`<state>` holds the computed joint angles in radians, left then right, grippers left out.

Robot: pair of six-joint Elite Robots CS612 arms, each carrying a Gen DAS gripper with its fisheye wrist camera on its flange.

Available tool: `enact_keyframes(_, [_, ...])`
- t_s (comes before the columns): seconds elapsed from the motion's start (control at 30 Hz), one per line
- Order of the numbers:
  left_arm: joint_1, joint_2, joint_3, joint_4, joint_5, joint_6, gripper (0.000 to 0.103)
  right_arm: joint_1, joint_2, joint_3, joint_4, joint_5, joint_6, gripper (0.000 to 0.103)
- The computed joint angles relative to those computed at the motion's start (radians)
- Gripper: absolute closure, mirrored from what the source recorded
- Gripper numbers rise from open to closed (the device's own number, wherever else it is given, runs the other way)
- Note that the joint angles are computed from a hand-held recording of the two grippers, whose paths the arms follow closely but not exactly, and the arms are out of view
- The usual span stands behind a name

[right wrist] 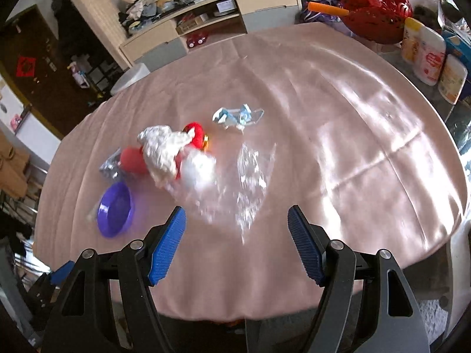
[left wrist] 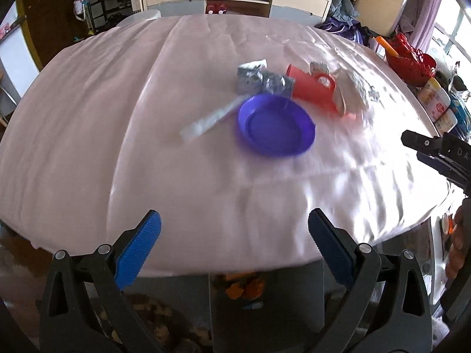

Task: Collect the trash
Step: 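Grasp the purple dish with the left tool while the right tool grasps the clear plastic bag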

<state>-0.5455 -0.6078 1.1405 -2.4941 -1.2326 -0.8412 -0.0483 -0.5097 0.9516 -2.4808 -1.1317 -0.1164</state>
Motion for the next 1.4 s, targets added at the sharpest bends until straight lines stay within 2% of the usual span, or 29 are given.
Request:
enact_keyframes(0.23, [0.019, 0.057, -0.101, 0.045, -0.018, 0.044, 0.008, 0.010, 0.046, -0.082, 0.073, -0.005, 0.001, 0.030])
enact_keyframes(0.7, [0.037, 0.160, -0.290, 0.111, -0.015, 0.107, 0.008, 0.009, 0.059, -0.096, 0.087, 0.017, -0.010, 0.031])
enact_keyframes(0.77, [0.038, 0.172, -0.313, 0.115, -0.015, 0.111, 0.008, 0.011, 0.059, -0.095, 0.079, 0.010, -0.017, 0.034])
enact_keyframes(0.83, [0.041, 0.185, -0.337, 0.114, -0.022, 0.117, 0.008, 0.011, 0.064, -0.102, 0.082, 0.014, -0.023, 0.042])
enact_keyframes(0.9, [0.041, 0.195, -0.355, 0.116, -0.022, 0.126, 0.009, 0.011, 0.069, -0.112, 0.090, 0.021, -0.020, 0.043])
enact_keyframes(0.97, [0.037, 0.201, -0.364, 0.121, -0.003, 0.142, 0.012, 0.011, 0.068, -0.111, 0.090, 0.024, -0.022, 0.043])
enact_keyframes(1.03, [0.033, 0.204, -0.373, 0.136, 0.024, 0.156, 0.024, 0.007, 0.065, -0.105, 0.093, 0.032, -0.020, 0.046])
enact_keyframes(1.07, [0.030, 0.205, -0.375, 0.144, 0.036, 0.162, 0.027, 0.005, 0.063, -0.103, 0.094, 0.037, -0.018, 0.047])
enact_keyframes(1.1, [0.030, 0.200, -0.366, 0.133, 0.029, 0.171, 0.026, 0.003, 0.059, -0.098, 0.091, 0.039, -0.016, 0.053])
enact_keyframes(1.13, [0.031, 0.197, -0.359, 0.124, 0.021, 0.176, 0.026, 0.000, 0.054, -0.089, 0.082, 0.041, -0.015, 0.054])
enact_keyframes(1.17, [0.031, 0.195, -0.354, 0.120, 0.017, 0.180, 0.026, -0.003, 0.049, -0.081, 0.072, 0.043, -0.013, 0.065])
enact_keyframes(1.2, [0.029, 0.190, -0.345, 0.115, 0.017, 0.186, 0.027, -0.005, 0.044, -0.074, 0.068, 0.047, -0.015, 0.070])
enact_keyframes(1.4, [0.018, 0.163, -0.291, 0.090, 0.021, 0.215, 0.027, -0.014, 0.008, -0.010, 0.014, 0.069, -0.023, 0.075])
